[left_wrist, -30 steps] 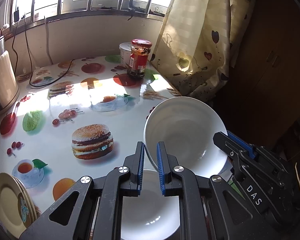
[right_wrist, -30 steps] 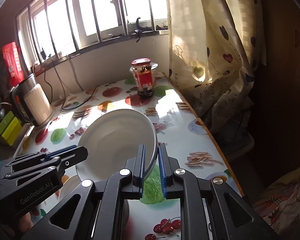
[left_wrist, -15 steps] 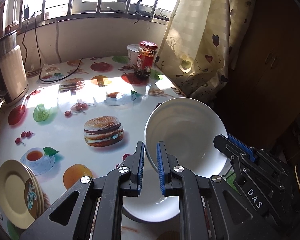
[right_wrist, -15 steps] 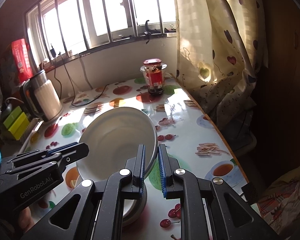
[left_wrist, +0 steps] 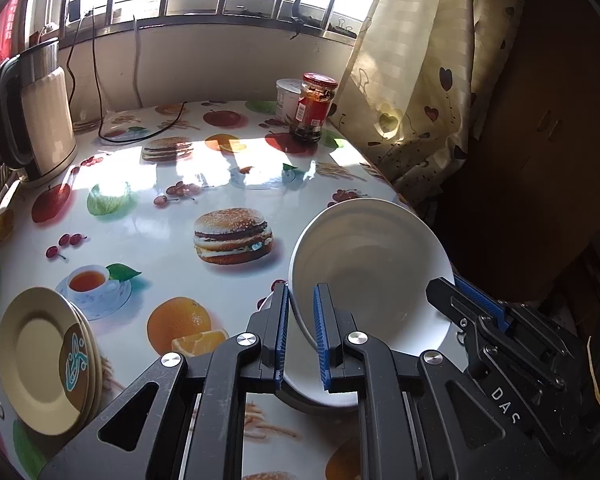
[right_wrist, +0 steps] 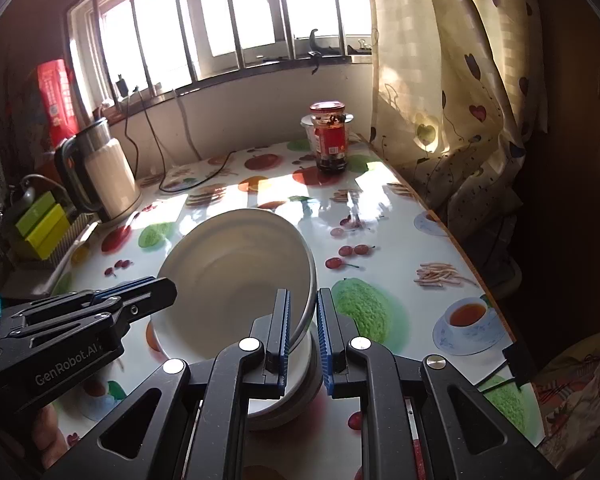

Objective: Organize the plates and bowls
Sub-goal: 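Lift the striped bowl with both grippers and lower it into the steel bowl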

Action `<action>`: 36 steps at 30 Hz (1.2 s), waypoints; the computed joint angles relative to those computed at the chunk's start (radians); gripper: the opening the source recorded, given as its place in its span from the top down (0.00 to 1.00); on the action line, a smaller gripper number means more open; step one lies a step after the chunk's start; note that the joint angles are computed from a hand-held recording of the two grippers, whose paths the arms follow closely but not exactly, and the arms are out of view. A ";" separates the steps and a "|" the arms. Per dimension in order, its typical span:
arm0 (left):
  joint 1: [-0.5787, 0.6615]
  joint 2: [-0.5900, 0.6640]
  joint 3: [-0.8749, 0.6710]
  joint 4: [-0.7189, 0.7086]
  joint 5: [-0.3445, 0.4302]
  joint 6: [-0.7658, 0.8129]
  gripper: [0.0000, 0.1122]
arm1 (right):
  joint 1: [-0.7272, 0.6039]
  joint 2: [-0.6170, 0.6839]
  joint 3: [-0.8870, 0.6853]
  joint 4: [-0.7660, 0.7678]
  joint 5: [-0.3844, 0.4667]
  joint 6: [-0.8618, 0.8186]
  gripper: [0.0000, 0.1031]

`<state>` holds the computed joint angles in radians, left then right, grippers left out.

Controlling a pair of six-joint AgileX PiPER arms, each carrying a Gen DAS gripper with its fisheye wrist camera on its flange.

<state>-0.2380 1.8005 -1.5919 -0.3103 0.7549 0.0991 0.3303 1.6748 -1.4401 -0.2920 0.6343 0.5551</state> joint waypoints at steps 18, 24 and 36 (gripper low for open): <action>-0.002 -0.028 0.080 0.032 -0.029 -0.019 0.88 | 0.024 0.010 0.061 0.002 -0.006 0.011 0.87; -0.001 -0.024 0.086 0.027 -0.022 -0.021 0.88 | 0.021 0.011 0.069 0.017 -0.004 0.001 0.87; 0.007 -0.024 0.087 0.001 -0.012 -0.009 0.88 | 0.010 0.015 0.071 0.042 -0.003 -0.016 0.85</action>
